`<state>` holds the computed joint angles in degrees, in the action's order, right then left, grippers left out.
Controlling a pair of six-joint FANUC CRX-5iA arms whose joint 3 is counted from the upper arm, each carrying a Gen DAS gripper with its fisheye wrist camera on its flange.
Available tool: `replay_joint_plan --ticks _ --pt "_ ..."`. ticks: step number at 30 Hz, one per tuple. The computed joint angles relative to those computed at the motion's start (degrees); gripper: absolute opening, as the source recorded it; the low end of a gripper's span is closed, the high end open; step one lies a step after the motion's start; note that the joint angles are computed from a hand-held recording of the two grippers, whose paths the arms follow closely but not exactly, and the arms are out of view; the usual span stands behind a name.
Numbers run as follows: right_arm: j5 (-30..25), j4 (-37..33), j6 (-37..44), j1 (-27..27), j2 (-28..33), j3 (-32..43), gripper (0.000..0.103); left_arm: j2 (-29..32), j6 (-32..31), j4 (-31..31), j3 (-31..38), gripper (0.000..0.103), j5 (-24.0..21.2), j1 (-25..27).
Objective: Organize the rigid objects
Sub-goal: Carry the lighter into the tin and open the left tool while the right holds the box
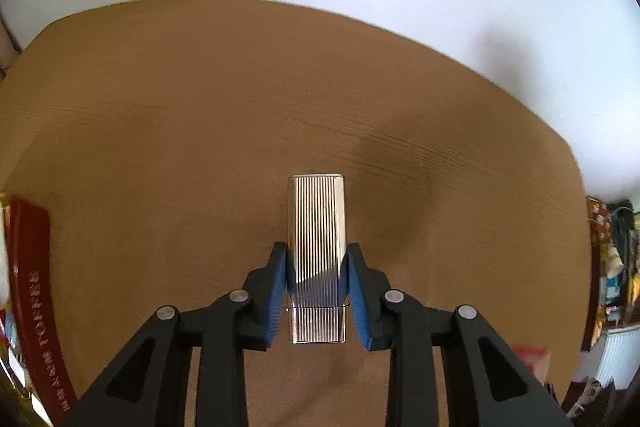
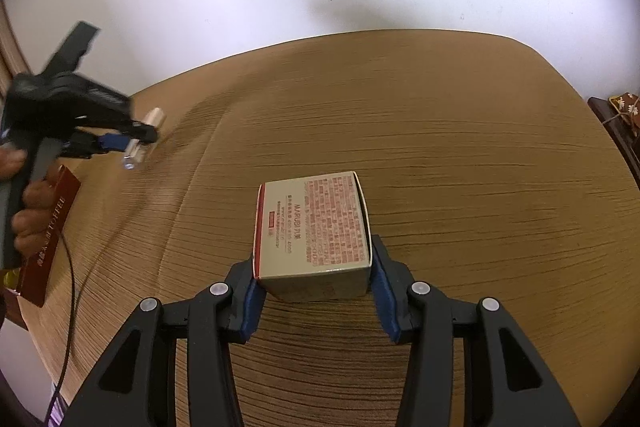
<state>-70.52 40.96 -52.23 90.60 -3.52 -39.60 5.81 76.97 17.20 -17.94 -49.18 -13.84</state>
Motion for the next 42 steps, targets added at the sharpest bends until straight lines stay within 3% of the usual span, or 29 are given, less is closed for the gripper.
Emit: replay_joint_plan --ticks 6,12,15,18,25,28,39,42 --pt "-1.26 -0.5 0.35 1.19 -0.77 -0.13 0.042 -11.43 -11.44 8.42 -8.76 0.029 -4.53 10.15" --pt "-1.55 -1.48 2.46 0.95 -0.24 0.99 0.042 -21.08 -20.4 9.17 -12.36 0.029 -13.15 28.16" --pt "-2.35 -2.4 3.34 1.04 0.52 2.11 0.042 -21.48 -22.46 7.07 -11.24 0.029 -15.25 35.96" --pt "-3.7 -3.17 3.45 1.63 0.97 3.54 0.042 -19.76 -22.59 5.27 -10.16 0.029 -14.69 39.72" --pt "-6.99 -3.44 4.77 2.83 2.98 7.88 0.042 -16.09 -22.8 3.52 -11.42 0.029 -10.32 37.82" --pt "-8.18 -3.2 6.37 3.03 3.94 10.22 0.042 -15.87 -26.42 5.15 -13.38 0.029 -9.29 37.93" --pt "-11.14 -1.05 11.19 3.96 5.19 15.92 0.042 -12.96 -27.59 3.12 -12.74 0.03 -3.03 31.34" --pt "-11.37 0.16 12.93 3.88 6.01 17.87 0.042 -13.83 -30.93 6.62 -13.95 0.031 -2.65 32.76"
